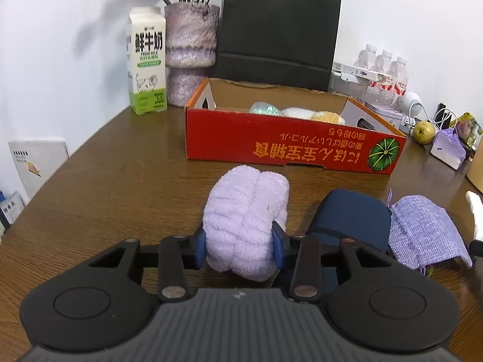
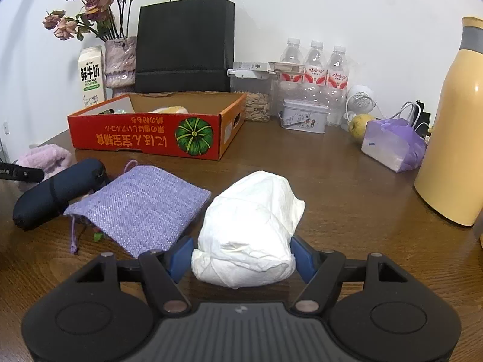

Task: Organize objects
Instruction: 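Grasp the lavender fuzzy towel with the left gripper while the right gripper holds the paper, then carry the towel with the left gripper and paper with the right into the red box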

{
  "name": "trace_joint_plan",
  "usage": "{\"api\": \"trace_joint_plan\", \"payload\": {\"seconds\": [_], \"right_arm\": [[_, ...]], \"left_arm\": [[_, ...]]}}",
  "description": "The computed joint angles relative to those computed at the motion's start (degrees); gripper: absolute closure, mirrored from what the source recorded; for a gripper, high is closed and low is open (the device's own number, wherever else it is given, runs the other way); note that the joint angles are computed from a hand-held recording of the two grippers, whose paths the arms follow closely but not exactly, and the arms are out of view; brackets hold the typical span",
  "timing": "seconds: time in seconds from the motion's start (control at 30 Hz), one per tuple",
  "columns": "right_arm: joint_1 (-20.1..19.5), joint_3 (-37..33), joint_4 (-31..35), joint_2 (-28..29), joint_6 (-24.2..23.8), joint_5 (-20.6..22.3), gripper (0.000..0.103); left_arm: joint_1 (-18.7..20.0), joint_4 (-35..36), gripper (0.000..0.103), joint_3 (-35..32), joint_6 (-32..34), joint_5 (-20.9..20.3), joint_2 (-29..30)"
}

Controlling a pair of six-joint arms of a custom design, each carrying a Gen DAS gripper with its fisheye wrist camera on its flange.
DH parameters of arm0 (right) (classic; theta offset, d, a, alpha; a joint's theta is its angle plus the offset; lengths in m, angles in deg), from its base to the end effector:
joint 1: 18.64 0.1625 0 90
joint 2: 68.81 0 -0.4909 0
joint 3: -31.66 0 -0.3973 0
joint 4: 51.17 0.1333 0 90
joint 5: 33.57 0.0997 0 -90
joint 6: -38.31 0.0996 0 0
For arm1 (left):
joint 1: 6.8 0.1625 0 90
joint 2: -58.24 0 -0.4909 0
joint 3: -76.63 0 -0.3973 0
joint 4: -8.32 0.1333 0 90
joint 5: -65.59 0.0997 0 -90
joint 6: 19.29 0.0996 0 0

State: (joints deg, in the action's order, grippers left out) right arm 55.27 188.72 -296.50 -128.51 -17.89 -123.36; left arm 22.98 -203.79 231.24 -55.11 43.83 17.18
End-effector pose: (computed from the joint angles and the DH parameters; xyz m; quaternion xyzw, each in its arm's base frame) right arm 0.0358 -0.3580 0.2240 0.3008 -0.8214 0.3923 0.2845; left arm -0.1617 -0.3527 0.0991 0.1335 0.8158 -0.4571 0.3282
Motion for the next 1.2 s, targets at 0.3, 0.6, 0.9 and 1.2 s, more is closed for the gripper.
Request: {"api": "trace_joint_plan", "payload": {"seconds": [0.3, 0.6, 0.9, 1.2], "right_arm": [[-0.1, 1.2, -5.9, 2.8, 0.0, 2.3, 0.034], [3.2, 2.1, -10.9, 7.2, 0.1, 0.9, 0.034], [9.2, 1.4, -9.3, 8.3, 0.9, 0.1, 0.034], [14.5, -1.0, -5.4, 8.1, 2.1, -0.7, 0.034]], "left_arm": [[-4.2, 7.1, 0.063, 1.7, -9.5, 5.0, -0.8], [-8.6, 20.1, 0.063, 2.8, -19.7, 5.9, -5.2], [-11.1, 23.3, 0.063, 1.8, -20.1, 7.1, -6.1], [-10.7, 19.1, 0.063, 0.1, -14.9, 8.0, -5.1]]}}
